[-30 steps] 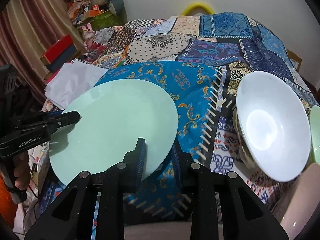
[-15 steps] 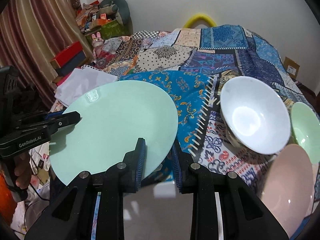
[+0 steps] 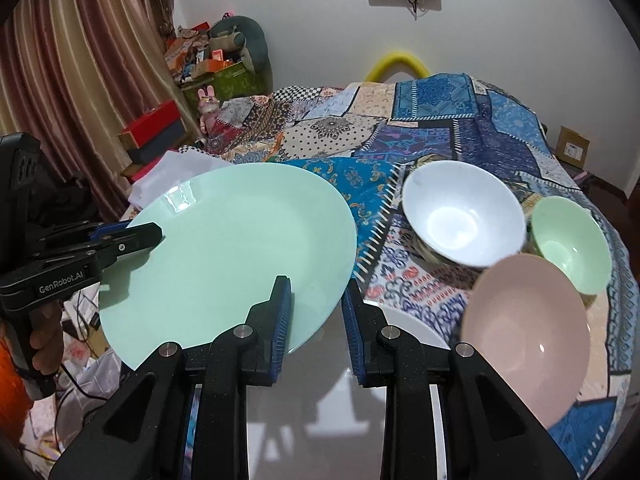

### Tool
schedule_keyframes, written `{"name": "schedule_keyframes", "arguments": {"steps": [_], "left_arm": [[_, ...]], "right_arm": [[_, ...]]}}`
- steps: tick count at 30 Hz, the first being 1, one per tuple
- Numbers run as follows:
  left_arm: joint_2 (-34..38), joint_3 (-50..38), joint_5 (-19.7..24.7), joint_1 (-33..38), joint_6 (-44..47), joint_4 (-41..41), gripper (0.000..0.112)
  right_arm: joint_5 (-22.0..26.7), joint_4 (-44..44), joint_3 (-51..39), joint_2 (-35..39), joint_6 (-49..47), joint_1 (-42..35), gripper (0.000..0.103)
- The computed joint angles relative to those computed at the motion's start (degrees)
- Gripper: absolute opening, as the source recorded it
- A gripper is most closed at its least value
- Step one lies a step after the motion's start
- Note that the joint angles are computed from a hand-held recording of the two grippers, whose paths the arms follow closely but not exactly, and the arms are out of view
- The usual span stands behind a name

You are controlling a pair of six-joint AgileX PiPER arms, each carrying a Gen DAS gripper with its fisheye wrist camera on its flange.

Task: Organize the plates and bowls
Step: 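Lift the mint-green plate with the left gripper and carry it, then lower the mint-green plate onto the white plate and open the left gripper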

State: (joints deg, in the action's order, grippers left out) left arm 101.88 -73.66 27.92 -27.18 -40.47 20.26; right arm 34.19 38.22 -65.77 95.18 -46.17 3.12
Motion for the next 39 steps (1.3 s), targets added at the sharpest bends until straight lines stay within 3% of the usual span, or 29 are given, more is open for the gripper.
{"name": "schedule_keyframes", "arguments": {"steps": [18, 39], "left_arm": [[2.44, 0.37, 1.99, -11.82, -12.95, 7.01, 0.026], [11.36, -4.55, 3.95, -15.14, -13.34, 6.80, 0.027]], "right_arm": [[2.61, 8.49, 13.35, -8.49, -13.82, -12.36, 0.024], [2.69, 11.68, 17.99, -4.69, -19.50, -18.56, 0.024]]}}
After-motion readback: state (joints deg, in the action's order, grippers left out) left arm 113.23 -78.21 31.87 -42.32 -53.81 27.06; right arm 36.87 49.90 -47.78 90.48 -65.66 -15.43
